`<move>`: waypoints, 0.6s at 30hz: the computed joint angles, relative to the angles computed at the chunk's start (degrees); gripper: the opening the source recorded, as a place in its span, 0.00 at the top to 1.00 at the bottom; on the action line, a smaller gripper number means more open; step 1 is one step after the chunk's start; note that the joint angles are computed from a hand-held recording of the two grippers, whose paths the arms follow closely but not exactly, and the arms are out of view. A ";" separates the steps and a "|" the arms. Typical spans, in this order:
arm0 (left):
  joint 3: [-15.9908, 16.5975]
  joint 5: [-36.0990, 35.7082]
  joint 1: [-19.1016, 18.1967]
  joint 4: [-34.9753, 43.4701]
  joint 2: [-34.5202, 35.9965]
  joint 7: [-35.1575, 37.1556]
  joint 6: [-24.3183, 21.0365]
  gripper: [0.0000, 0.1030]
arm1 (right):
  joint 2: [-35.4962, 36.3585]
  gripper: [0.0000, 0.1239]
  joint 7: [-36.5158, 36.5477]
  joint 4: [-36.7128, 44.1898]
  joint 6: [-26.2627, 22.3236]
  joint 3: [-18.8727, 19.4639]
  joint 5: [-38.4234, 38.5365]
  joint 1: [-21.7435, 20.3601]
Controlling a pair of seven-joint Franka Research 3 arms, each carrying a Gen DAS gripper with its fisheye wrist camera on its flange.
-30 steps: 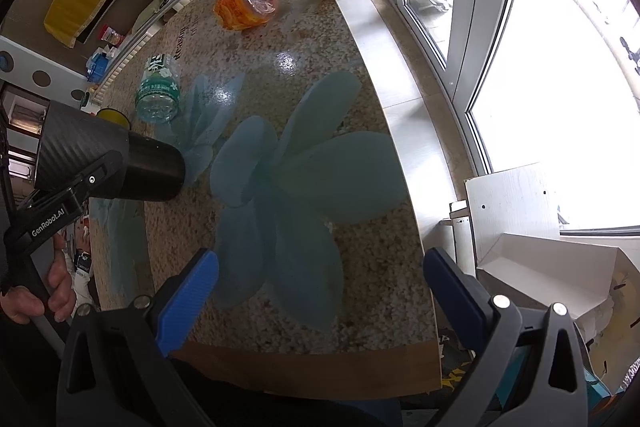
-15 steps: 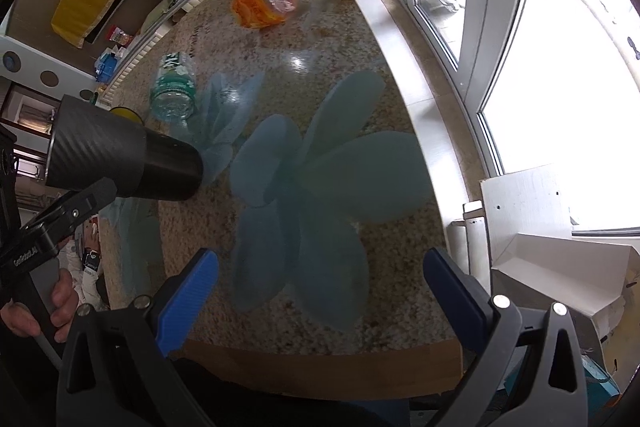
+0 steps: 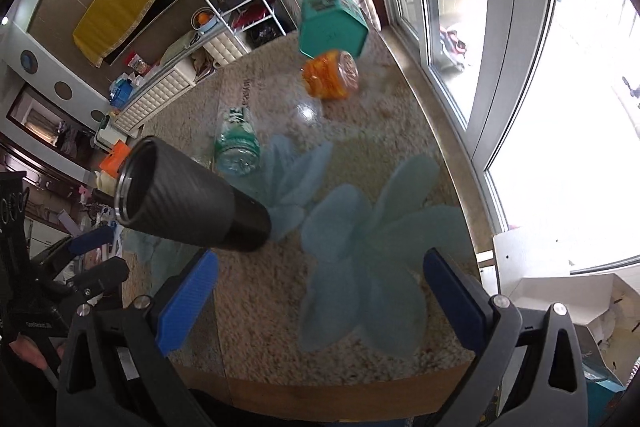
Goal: Flip cup upright
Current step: 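Lower the tumbler base onto the table and open the left tool, then withdraw the left tool away from the upright tumbler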
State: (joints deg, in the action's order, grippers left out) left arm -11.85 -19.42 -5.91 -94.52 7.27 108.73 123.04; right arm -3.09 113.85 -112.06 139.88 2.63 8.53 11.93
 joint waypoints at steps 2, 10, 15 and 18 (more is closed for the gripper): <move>0.28 -2.03 0.99 0.85 -0.34 2.85 -0.77 0.00 | 0.32 0.17 5.44 2.03 -0.79 1.14 -5.31 0.52; 1.48 -5.66 2.93 1.55 -2.05 11.44 -0.63 0.00 | 1.34 0.17 16.38 6.84 -3.68 2.92 -15.68 3.56; 2.18 -8.49 4.10 1.82 -1.98 15.64 -1.72 0.00 | 1.63 0.17 20.53 7.99 -4.79 3.45 -20.29 5.12; 2.51 -10.11 4.82 1.59 -2.23 17.71 -2.26 0.00 | 2.34 0.17 22.80 8.90 -6.03 3.74 -22.65 6.03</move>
State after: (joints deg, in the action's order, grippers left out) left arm -9.34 -29.52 -1.09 -92.93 5.05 126.44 120.77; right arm -0.75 136.66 -103.16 133.85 6.37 -14.12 17.96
